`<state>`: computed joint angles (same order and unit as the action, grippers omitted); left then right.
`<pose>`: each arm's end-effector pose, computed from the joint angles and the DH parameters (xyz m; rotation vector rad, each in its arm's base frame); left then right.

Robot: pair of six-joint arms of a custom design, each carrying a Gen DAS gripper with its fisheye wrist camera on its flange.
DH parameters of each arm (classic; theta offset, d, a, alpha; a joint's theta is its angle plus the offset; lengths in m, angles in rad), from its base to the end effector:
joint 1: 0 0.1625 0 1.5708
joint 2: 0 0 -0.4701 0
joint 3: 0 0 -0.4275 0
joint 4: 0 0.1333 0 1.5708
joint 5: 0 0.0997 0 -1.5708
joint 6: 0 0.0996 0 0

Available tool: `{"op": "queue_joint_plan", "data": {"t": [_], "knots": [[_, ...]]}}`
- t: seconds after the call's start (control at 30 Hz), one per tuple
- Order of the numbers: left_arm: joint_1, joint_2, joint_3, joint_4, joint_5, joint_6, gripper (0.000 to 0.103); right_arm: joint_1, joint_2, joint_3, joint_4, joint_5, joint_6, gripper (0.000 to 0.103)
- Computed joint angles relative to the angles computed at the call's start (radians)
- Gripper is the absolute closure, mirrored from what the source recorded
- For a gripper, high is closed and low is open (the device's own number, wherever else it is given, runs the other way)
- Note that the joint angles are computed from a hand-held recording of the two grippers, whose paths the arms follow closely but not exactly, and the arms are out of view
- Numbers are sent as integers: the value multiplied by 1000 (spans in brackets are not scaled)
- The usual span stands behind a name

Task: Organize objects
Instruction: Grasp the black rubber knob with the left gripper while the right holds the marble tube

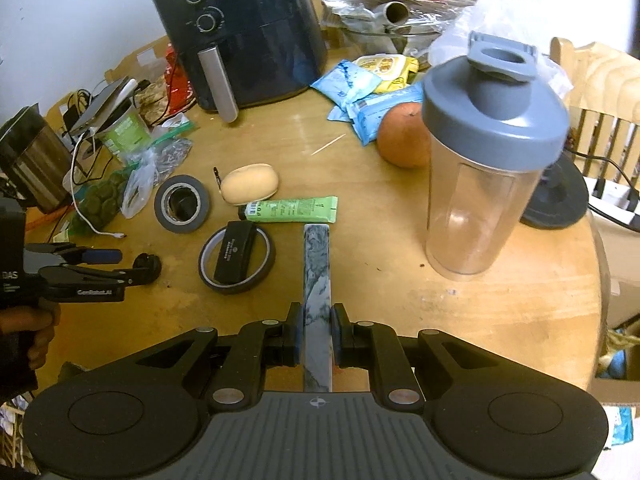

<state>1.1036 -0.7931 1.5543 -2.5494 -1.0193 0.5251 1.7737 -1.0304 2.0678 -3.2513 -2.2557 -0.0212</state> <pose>-0.1744 -0.7576 0.1412 1.1550 2.3007 -0.2596 0.1868 -0.5591 0.1956 -0.0148 -2.4005 0.8679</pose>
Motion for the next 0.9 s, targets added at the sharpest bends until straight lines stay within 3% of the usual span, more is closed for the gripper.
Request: {"op": "queue_joint_plan", "data": {"t": [0.13, 0.27, 0.9], "knots": [[4, 17, -5, -11, 25, 5, 42, 2, -5, 9, -10, -13, 14, 86], [11, 25, -15, -2, 10, -16, 59, 3, -9, 18, -19, -23, 21, 86], [-7, -25, 2, 29, -52, -78, 61, 13, -12, 23, -17, -24, 13, 86]]}}
